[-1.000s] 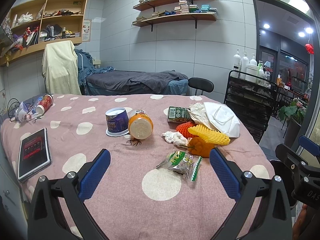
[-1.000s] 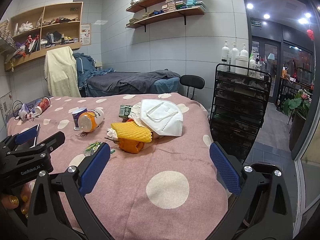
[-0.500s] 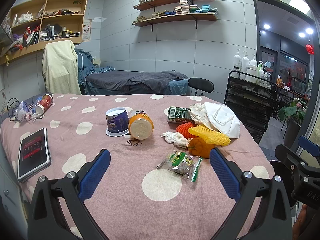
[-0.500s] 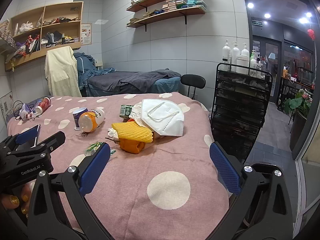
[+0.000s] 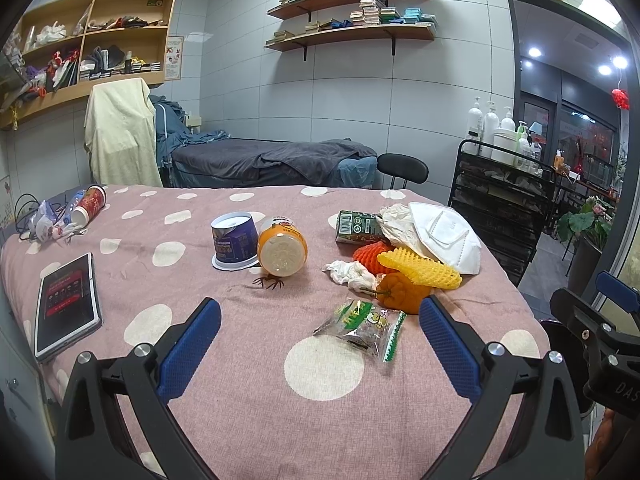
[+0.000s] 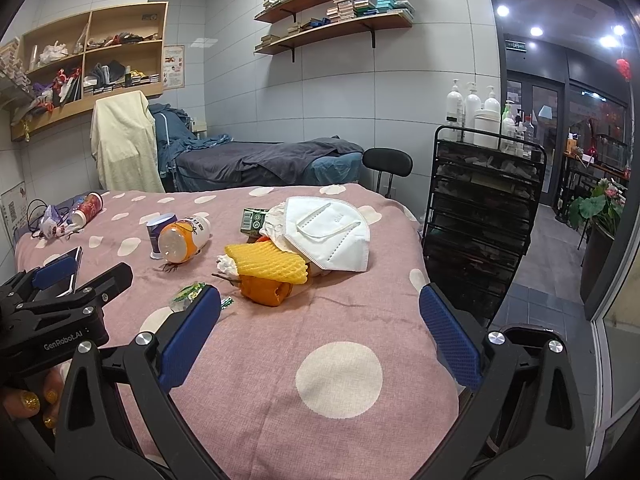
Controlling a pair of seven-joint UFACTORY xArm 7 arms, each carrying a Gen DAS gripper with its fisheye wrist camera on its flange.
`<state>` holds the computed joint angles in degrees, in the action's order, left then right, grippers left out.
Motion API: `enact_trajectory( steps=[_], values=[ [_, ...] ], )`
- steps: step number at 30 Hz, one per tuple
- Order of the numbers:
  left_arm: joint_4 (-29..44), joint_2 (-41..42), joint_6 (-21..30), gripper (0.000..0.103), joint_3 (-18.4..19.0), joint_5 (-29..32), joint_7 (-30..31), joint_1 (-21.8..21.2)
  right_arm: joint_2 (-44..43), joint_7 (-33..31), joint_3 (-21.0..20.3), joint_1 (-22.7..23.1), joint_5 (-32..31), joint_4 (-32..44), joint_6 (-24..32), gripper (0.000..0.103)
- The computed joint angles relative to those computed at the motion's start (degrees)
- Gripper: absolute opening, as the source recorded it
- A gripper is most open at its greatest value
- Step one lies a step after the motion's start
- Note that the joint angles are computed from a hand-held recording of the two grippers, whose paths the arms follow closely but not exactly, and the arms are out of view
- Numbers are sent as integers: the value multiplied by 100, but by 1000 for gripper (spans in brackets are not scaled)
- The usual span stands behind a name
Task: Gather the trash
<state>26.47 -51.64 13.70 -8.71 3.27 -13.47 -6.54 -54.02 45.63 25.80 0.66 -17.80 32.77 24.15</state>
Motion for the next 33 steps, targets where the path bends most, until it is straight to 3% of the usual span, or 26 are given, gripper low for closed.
enact_trajectory(
  steps=[5,13,19,26,33],
  values=[
    [-12,67,13,98,69,-5,49,-27,147,-82,-69,76,17,13,-50,98],
    [160,377,361,98,179,-19,199,-28,776,-755,-640,687,343,146,-120,98],
    [513,825,752,98,645,-215,689,-217,1441,-1466,-1128,1138,747,497,-36,98],
    [815,1171,1005,98,924,-411,1340,-232,2349,-2458,-1584,1550,1290,1107,155,98],
    [995,1378,1299,98,1221,-1109,2211,-787,3045,-3085,-1441,1372,1034,1741,355,98]
  ],
)
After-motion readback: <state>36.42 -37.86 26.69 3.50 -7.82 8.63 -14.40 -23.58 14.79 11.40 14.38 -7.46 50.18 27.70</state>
